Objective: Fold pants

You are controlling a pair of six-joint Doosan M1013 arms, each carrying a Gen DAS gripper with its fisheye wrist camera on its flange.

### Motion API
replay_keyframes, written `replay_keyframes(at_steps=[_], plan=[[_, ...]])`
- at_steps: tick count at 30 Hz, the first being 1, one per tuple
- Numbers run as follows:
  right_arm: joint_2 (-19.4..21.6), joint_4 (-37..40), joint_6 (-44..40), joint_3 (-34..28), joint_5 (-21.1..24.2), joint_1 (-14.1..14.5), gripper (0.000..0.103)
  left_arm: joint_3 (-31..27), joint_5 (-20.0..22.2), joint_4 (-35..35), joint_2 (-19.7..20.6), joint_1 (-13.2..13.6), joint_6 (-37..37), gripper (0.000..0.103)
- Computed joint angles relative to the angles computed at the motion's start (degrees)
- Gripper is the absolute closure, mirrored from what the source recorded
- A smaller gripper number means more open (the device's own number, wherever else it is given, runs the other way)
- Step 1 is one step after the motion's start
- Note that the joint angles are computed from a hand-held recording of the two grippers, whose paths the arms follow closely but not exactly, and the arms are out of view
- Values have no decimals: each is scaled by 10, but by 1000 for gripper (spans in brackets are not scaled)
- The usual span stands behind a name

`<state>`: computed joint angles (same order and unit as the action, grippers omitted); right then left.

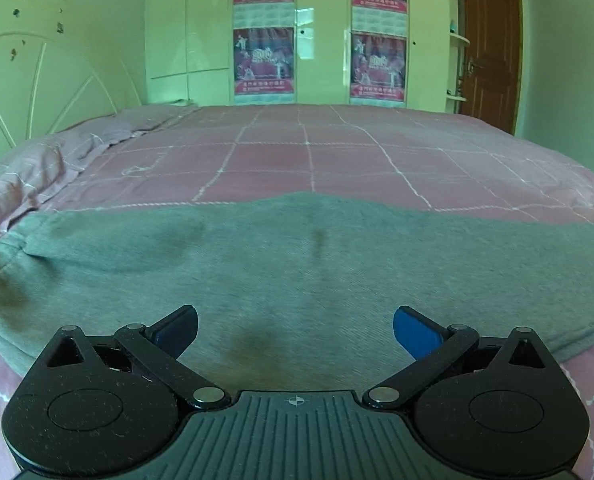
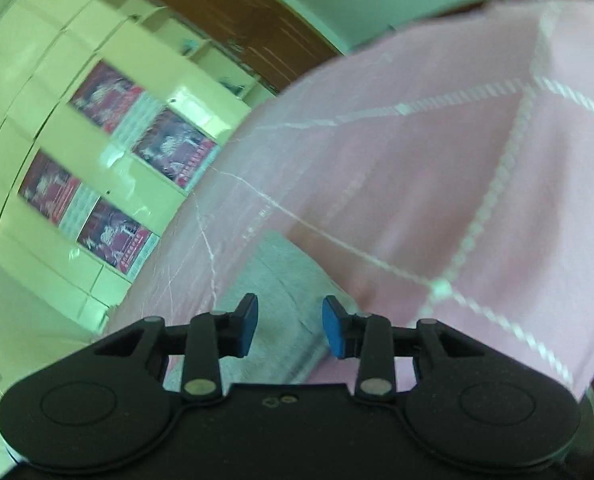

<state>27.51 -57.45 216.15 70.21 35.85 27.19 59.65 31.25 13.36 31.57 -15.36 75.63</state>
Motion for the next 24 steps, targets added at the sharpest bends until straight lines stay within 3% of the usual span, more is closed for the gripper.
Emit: replay_keyframes(at_steps=[6,8,10,12,14,16,18,20,24], plan=[[16,-4,86,8,-58,-12,76,-9,-7,-52,3,-14,31,0],[21,-19,79,2,-58,-11,75,-20,0,-72,9,-25,32,0],[24,-11,40,-6,-48,-8,82,-39,19,-86,23,-40,31,0],[21,-6,18,-7,-37,-5,83,-84,94,-64,51,-62,-10,0],[17,-21,28,-1,-38,-2,83,-82,82,1,53,-91,-45,0],[14,-27,21,3,-38,-1,82,-88,77,4,57,-107,-55,0],[8,-43,17,11,-41,0,76,-101,82,-39,62,-115,-22,0],[8,-26,-12,11,-51,-1,73,-112,100,-11,70,-127,-18,0],[3,-60,38,25,-57,-1,73,-107,99,4,68,-128,-26,0]])
